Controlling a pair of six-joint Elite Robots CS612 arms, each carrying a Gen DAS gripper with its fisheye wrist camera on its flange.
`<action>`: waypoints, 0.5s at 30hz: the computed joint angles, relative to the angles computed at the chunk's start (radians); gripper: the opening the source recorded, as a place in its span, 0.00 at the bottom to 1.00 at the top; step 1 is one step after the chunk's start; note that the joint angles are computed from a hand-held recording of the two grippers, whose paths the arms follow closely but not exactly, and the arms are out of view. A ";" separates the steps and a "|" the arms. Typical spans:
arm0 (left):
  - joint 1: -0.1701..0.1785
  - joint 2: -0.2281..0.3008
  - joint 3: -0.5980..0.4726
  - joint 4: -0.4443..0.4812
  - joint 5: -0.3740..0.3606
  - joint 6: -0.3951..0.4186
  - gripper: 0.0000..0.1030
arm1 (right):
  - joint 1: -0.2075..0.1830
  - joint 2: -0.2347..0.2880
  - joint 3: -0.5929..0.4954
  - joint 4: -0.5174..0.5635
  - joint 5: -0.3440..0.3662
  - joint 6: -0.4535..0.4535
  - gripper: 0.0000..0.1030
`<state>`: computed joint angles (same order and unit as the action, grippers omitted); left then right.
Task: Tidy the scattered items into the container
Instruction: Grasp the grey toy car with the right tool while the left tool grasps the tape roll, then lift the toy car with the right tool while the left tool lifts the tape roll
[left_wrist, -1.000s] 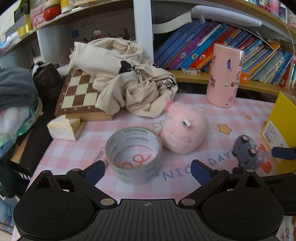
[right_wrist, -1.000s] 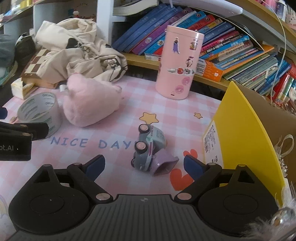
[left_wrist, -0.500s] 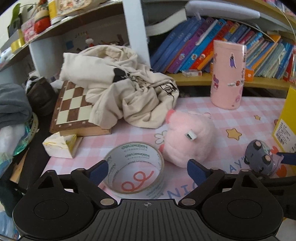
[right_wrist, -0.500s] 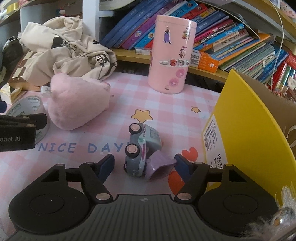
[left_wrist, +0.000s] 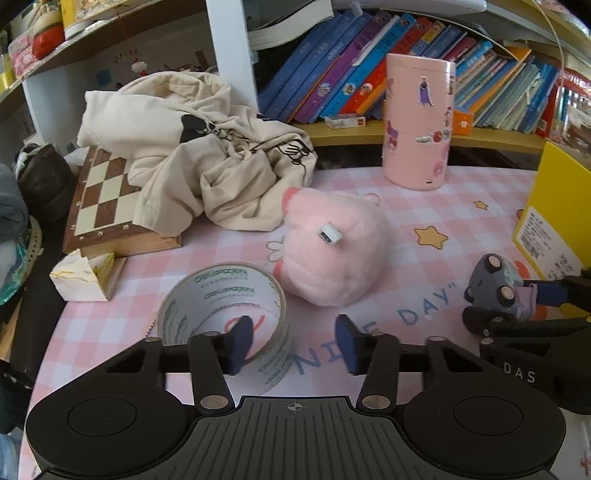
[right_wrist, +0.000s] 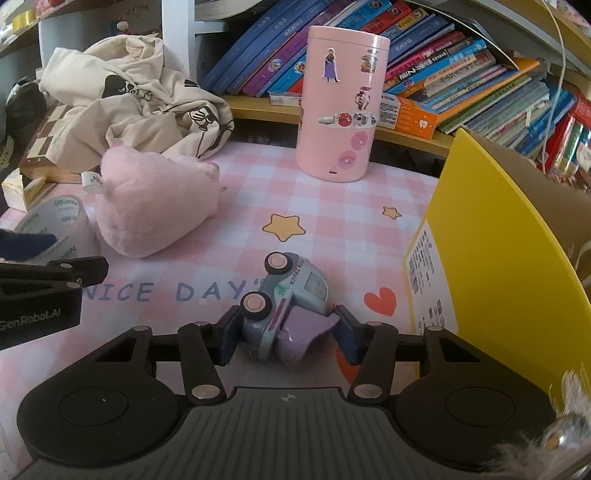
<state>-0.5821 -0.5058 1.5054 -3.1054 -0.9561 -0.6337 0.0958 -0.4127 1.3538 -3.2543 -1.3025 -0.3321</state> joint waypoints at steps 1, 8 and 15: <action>0.000 -0.001 0.003 -0.006 -0.007 0.002 0.34 | -0.001 -0.001 0.003 -0.001 0.004 0.004 0.48; -0.003 -0.018 0.031 -0.037 -0.059 0.005 0.08 | -0.011 -0.024 0.042 0.012 0.053 -0.031 0.48; -0.017 -0.040 0.061 -0.041 -0.124 0.029 0.05 | -0.027 -0.057 0.106 0.008 0.100 -0.097 0.48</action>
